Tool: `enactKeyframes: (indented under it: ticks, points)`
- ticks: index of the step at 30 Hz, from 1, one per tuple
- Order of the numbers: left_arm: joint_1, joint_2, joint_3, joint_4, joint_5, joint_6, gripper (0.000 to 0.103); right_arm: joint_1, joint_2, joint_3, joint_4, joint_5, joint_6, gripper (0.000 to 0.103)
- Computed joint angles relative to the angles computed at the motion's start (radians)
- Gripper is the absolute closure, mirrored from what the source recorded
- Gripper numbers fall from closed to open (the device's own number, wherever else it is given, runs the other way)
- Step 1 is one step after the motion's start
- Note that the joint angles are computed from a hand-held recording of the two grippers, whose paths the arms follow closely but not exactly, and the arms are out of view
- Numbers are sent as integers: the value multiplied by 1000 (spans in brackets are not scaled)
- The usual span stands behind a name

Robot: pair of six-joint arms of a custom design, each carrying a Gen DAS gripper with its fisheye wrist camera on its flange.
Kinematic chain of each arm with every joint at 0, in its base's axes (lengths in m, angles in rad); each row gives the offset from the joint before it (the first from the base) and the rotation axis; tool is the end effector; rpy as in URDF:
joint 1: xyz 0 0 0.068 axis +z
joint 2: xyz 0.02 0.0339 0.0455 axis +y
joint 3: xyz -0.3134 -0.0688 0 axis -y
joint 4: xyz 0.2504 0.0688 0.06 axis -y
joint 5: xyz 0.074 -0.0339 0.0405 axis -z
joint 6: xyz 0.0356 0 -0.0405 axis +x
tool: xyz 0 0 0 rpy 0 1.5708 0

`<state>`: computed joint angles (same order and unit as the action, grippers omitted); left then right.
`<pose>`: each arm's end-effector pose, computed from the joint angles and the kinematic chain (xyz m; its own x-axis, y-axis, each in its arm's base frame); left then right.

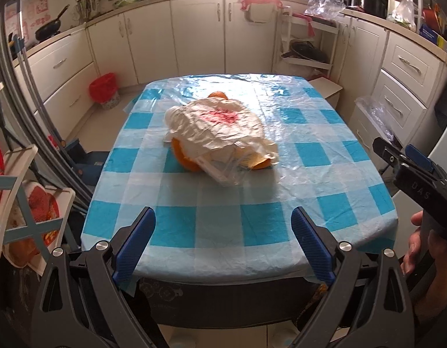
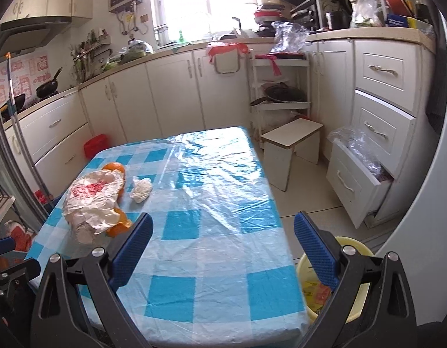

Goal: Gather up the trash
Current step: 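Grasp the white plastic bag with red print with the right gripper, then lift the white bag with the right gripper off the orange peels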

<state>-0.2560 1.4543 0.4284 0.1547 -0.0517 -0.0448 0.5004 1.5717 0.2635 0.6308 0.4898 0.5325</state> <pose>0.2280 -0.0578 0.1579 -0.7493 0.1499 -0.6450 0.1873 0.9822 0.0107 0.2058 0.0934 0.1346 -0.5254 0.2233 -0.8210 0.1915 0.9712 0.1416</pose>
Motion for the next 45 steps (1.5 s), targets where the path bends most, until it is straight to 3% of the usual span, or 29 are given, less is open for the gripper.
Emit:
enactKeyframes:
  ticks: [7,12,17,19,21,24,32,38,45]
  points:
    - [235,88,10,60,82,39,12,-23,166,217,-29,-261,-61,10]
    - [290,130,24,79,107,46,12,-87,347,448,-146,-476,-2,21]
    - [308,172,35,93,120,47,12,-99,464,607,-243,-560,20,25]
    - [316,188,36,100,123,50,12,-103,492,643,-261,-597,15,41]
    - [319,206,40,105,121,53,12,-113,508,659,-261,-652,10,72]
    - [323,230,47,111,117,51,12,-130,472,608,-200,-670,7,85]
    - [289,265,62,111,91,42,12,-256,315,371,-6,-741,42,89]
    - [286,250,104,55,128,30,12,-353,262,253,9,-745,53,89]
    - [259,256,187,-48,224,-24,12,-406,341,236,-41,-741,48,86]
